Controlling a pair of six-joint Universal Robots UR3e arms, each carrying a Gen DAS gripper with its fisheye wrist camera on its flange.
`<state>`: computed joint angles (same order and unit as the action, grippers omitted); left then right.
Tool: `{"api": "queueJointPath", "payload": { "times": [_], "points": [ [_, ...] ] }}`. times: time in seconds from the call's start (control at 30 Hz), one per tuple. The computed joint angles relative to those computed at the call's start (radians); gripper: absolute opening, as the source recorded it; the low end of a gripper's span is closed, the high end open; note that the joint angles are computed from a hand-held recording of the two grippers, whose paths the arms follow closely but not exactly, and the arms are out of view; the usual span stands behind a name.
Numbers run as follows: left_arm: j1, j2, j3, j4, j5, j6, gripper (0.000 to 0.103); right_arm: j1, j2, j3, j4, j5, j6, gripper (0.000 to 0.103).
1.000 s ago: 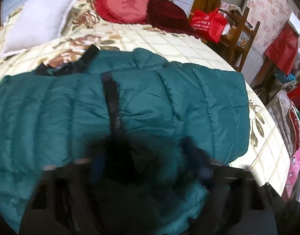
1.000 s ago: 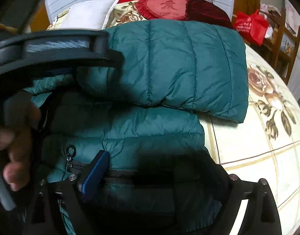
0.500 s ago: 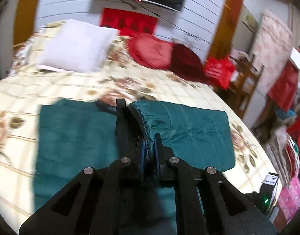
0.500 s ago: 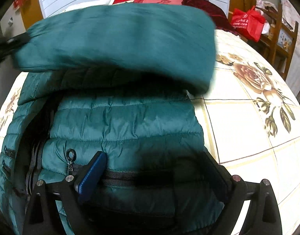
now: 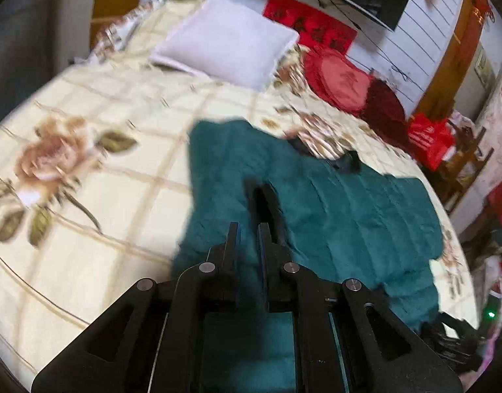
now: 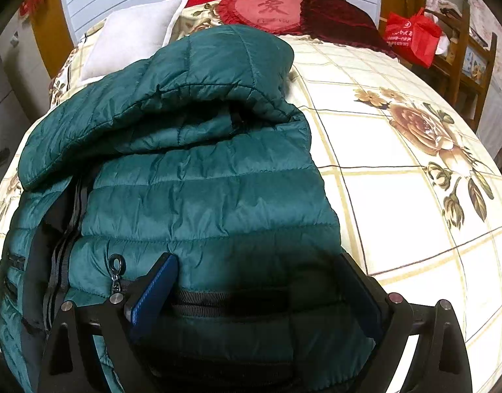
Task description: Fold large clothes
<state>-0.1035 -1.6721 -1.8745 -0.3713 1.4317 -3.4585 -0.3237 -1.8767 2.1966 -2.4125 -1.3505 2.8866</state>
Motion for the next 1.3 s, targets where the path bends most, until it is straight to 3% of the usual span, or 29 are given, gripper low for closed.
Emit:
{"api": "queueJointPath", "payload": {
  "times": [0.03, 0.07, 0.1, 0.17, 0.23, 0.33, 0.37, 0.4, 0.5, 0.67, 0.73, 0.8, 1.0, 1.07, 1.17, 1.23, 1.3],
  "points": [
    [-0.012, 0.009, -0.013, 0.003, -0.001, -0.003, 0.010, 0.007, 0.006, -0.001, -0.009, -0.007, 0.004, 0.095],
    [-0.033, 0.002, -0.025, 0.024, -0.007, -0.007, 0.021, 0.010, 0.010, -0.001, -0.014, -0.011, 0.005, 0.095],
    [-0.058, -0.016, -0.016, 0.029, -0.001, -0.012, 0.044, 0.011, 0.013, -0.001, -0.018, -0.013, 0.006, 0.095],
    [-0.110, -0.064, 0.021, 0.041, 0.043, -0.027, 0.063, 0.023, 0.023, 0.000, -0.034, -0.026, 0.010, 0.095],
    [-0.150, -0.124, 0.068, 0.048, 0.072, -0.062, 0.063, 0.030, 0.025, 0.006, -0.049, -0.034, 0.013, 0.095],
    [-0.153, -0.206, 0.144, 0.015, 0.036, -0.111, 0.062, 0.039, 0.026, 0.014, -0.063, -0.041, 0.017, 0.096],
    [-0.166, -0.231, 0.178, -0.005, 0.078, -0.128, 0.049, 0.038, 0.023, 0.017, -0.064, -0.039, 0.017, 0.096],
    [-0.171, -0.240, 0.191, -0.014, 0.104, -0.140, 0.021, 0.037, 0.021, 0.020, -0.064, -0.036, 0.017, 0.096],
    [-0.165, -0.211, 0.164, 0.002, 0.135, -0.148, 0.010, 0.032, 0.019, 0.017, -0.053, -0.029, 0.013, 0.096],
    [-0.102, -0.095, 0.063, 0.055, 0.166, -0.080, 0.010, 0.029, 0.026, 0.003, -0.039, -0.028, 0.010, 0.096],
    [-0.058, -0.083, 0.063, 0.002, 0.115, -0.051, 0.011, 0.030, 0.030, -0.006, -0.030, -0.030, 0.011, 0.096],
    [-0.048, -0.068, 0.058, -0.032, 0.133, -0.042, 0.012, 0.026, 0.029, -0.018, -0.012, -0.024, 0.008, 0.096],
    [-0.069, -0.007, 0.004, 0.051, 0.228, -0.080, 0.012, -0.126, -0.078, -0.025, -0.014, 0.140, 0.031, 0.096],
    [-0.090, -0.033, 0.050, 0.056, 0.231, -0.082, 0.012, -0.160, -0.072, -0.036, -0.083, 0.203, 0.054, 0.095],
    [-0.131, -0.109, 0.180, -0.006, 0.232, -0.083, 0.012, -0.105, 0.066, -0.145, -0.230, 0.254, 0.071, 0.077],
    [-0.166, -0.182, 0.284, -0.048, 0.243, -0.078, 0.012, -0.047, 0.169, -0.237, -0.272, 0.284, 0.090, 0.075],
    [-0.211, -0.296, 0.430, -0.130, 0.313, -0.068, 0.012, 0.008, 0.286, -0.351, -0.236, 0.351, 0.058, 0.075]
  ]
}}
